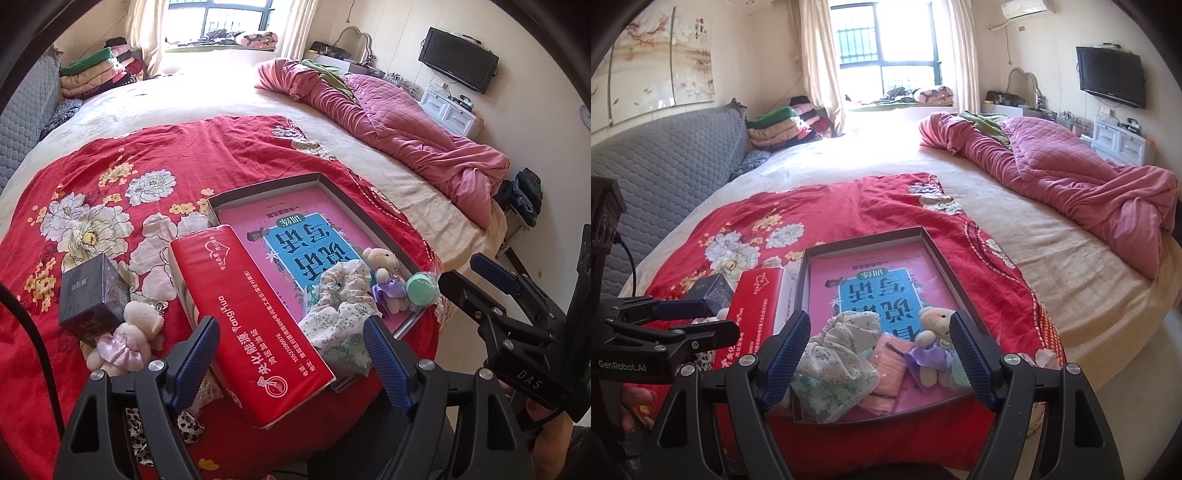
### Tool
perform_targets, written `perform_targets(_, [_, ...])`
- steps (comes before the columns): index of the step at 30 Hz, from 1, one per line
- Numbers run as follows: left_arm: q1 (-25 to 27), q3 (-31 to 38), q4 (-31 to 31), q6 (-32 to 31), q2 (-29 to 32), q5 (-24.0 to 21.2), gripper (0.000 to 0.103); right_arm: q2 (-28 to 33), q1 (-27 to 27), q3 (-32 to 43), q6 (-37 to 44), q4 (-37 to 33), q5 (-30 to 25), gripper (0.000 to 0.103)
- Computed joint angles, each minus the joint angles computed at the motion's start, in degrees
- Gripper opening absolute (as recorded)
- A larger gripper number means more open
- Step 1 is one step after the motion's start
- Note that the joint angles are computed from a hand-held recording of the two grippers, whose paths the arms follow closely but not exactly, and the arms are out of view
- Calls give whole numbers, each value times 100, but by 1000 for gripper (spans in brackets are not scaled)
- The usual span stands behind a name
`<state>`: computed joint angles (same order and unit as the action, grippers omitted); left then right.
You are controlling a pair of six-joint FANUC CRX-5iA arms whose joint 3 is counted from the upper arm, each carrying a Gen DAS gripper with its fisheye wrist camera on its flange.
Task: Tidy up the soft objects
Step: 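Open the left tool and move both tools back to the pile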
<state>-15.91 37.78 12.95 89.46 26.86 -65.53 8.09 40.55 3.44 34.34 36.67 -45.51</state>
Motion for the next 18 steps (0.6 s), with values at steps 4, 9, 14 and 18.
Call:
perform_targets(4, [40, -248, 35, -86, -168, 88, 79, -50, 43, -100, -152, 177, 91, 79])
perform_targets(9, [210, -571, 72, -110, -416, 189, 79, -69, 145, -54, -120, 255, 314, 79])
perform_targets(14, [446, -891, -56, -27, -717, 241, 79, 29, 269, 289, 306, -205, 451, 79])
perform_targets(18, [683, -1160, -158, 12, -962, 279, 79, 195, 389, 667, 746, -612, 375, 79])
